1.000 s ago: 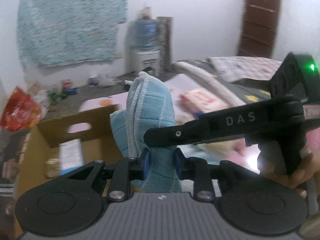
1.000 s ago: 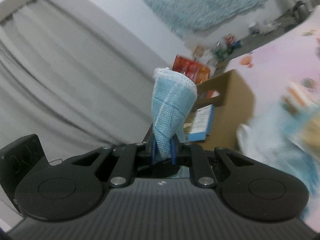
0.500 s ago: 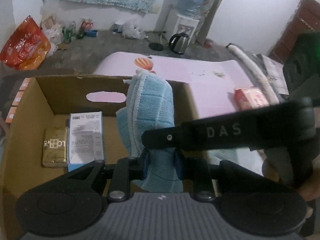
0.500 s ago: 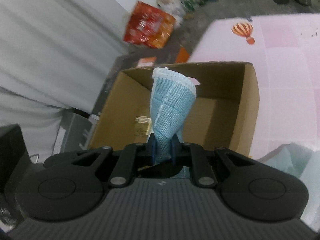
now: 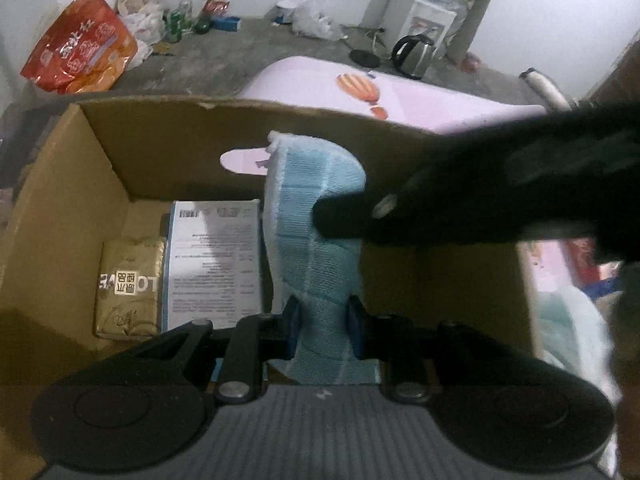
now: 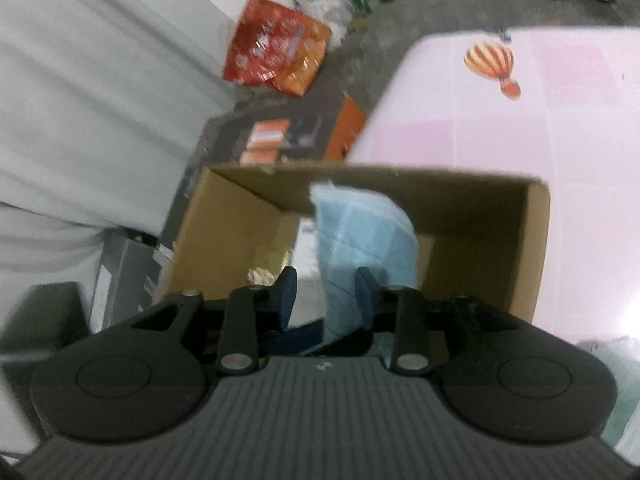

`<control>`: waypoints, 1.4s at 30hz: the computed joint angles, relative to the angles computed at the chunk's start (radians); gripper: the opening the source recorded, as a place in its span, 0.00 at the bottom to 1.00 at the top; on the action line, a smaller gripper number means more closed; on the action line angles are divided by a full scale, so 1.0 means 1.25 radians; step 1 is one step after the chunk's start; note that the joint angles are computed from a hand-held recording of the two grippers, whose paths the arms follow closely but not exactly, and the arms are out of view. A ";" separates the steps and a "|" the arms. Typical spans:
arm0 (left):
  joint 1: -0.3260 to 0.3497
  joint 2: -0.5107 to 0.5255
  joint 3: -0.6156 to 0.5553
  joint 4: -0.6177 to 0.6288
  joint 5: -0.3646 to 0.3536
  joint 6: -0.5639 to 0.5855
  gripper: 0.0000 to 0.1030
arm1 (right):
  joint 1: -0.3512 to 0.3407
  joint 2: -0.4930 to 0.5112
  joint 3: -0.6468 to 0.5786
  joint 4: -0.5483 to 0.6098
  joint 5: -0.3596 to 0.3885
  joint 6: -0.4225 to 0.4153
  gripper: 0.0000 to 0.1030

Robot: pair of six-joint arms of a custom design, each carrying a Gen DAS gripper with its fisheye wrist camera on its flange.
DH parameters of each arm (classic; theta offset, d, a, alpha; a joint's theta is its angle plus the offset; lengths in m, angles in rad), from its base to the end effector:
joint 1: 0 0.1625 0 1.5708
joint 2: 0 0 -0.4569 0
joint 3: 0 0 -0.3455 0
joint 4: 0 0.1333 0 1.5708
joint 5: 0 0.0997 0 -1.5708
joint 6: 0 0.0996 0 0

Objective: Organize soft objects
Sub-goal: 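Lower the towel into the box and open the right tool, then move both tools back over the bed toward the clear tissue bag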

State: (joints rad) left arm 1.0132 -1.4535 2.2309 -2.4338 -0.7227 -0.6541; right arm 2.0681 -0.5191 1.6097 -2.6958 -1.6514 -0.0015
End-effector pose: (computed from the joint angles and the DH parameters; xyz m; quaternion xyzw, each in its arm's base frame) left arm -0.0376 -0.4535 0.3168 -0.0615 0.9087 -0.2661 0.3157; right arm 0.4247 -0.5197 -0.0130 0.2459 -0.9683 0.0265 0.0348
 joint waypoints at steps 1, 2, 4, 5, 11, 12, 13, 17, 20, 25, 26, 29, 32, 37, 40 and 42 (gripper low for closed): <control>0.003 0.004 -0.003 0.007 0.003 -0.004 0.24 | -0.003 -0.005 0.006 -0.014 0.010 -0.004 0.31; 0.007 0.010 -0.009 0.020 0.006 -0.012 0.24 | -0.006 -0.010 0.009 -0.023 0.018 -0.006 0.31; 0.012 0.025 -0.019 0.041 0.009 -0.016 0.25 | -0.011 -0.026 0.025 -0.046 0.030 -0.010 0.31; 0.014 0.034 -0.027 0.060 0.013 -0.021 0.25 | -0.014 -0.033 0.031 -0.055 0.034 -0.012 0.31; 0.018 0.079 -0.063 0.152 0.035 -0.081 0.34 | -0.033 -0.089 0.094 -0.116 0.053 -0.027 0.32; 0.014 0.083 -0.064 0.161 0.038 -0.090 0.39 | -0.036 -0.100 0.107 -0.124 0.055 -0.029 0.32; 0.010 0.083 -0.066 0.168 0.038 -0.094 0.42 | -0.039 -0.112 0.119 -0.131 0.059 -0.033 0.32; -0.008 0.067 -0.051 0.148 0.021 -0.108 0.69 | -0.051 -0.159 0.169 -0.164 0.079 -0.041 0.32; -0.035 0.049 -0.046 0.183 0.041 -0.151 0.83 | -0.059 -0.199 0.210 -0.199 0.097 -0.046 0.38; -0.085 -0.002 -0.048 0.253 0.041 -0.239 0.84 | -0.079 -0.280 0.291 -0.257 0.136 -0.061 0.43; -0.104 -0.018 -0.045 0.275 0.047 -0.266 0.85 | -0.084 -0.298 0.309 -0.266 0.143 -0.065 0.44; -0.160 -0.057 -0.036 0.352 0.076 -0.343 0.89 | -0.105 -0.370 0.372 -0.293 0.158 -0.083 0.49; -0.237 -0.105 -0.028 0.440 0.095 -0.413 0.92 | -0.133 -0.465 0.448 -0.318 0.162 -0.114 0.55; -0.393 -0.168 0.001 0.519 0.096 -0.479 0.94 | -0.211 -0.649 0.584 -0.346 0.168 -0.173 0.69; -0.509 -0.190 0.040 0.555 0.125 -0.536 0.98 | -0.288 -0.768 0.674 -0.357 0.191 -0.211 0.74; -0.575 -0.189 0.073 0.549 0.136 -0.549 0.99 | -0.358 -0.843 0.731 -0.349 0.225 -0.238 0.75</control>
